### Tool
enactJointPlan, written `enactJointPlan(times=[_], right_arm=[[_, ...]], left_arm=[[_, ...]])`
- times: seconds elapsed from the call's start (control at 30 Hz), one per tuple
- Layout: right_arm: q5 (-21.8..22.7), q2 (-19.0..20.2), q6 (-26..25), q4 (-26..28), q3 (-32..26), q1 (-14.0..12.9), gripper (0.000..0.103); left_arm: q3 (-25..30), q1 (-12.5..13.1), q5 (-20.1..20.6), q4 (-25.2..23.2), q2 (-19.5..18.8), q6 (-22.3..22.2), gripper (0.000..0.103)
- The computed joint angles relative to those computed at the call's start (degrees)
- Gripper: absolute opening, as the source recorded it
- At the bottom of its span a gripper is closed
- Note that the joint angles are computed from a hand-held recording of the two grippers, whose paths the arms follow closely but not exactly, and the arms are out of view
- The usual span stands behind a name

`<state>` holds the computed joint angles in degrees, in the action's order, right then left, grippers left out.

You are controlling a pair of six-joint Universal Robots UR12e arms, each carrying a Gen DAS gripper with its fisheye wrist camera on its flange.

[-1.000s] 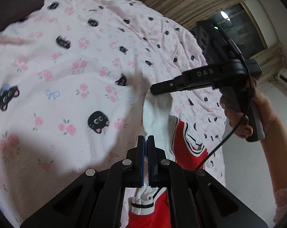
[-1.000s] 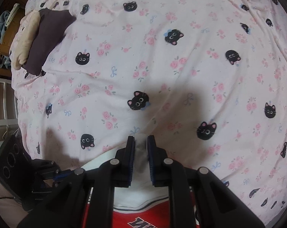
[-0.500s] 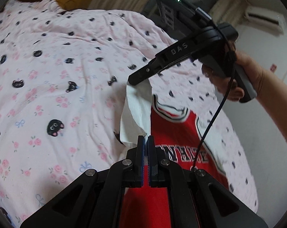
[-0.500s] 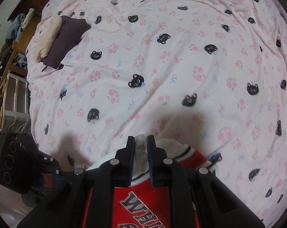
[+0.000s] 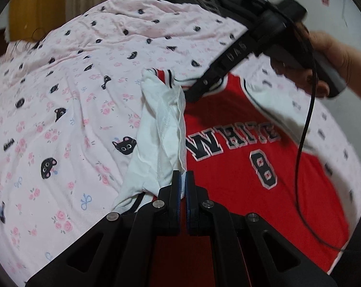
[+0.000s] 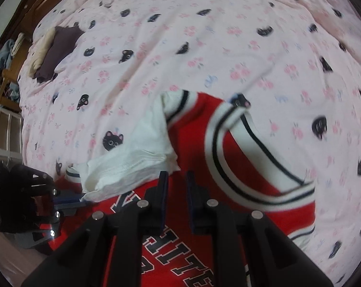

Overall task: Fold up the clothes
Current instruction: 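Fold the white sleeve with the left gripper across the jersey front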

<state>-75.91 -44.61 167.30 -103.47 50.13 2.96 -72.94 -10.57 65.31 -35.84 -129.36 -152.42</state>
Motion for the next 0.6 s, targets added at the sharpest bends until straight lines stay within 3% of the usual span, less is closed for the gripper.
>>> enactJointPlan(times=[0.1,0.2,0.37,0.47,0.6], right_arm=[[0.8,-1.25,4.24,-4.34,2.84,-0.67,0.049],[3.07,-2.1,6.75,-7.77,4.22,-1.2,0.049],[3.04,-2.46,7.8,-11.96,4.38,-0.68,0.049],[4.57,-2.18,8.05,-13.2,3.85,-0.14,0.049],[2.22,-0.64,7.41,-11.22,1.5,1.01,0.049]], left_arm=[[-2.26,-0.94,3.48,5.05,0.82,4.82,0.002],[-4.06,-1.38,4.59,7.85,1.55,8.96,0.003],[-6.54,-1.86,4.83,10.97,2.66,15.04,0.003],[-7.2,-1.88,3.89,10.41,3.19,16.39,0.003],[-7.52,-1.77,4.18,12.32,3.34,15.02,0.003]])
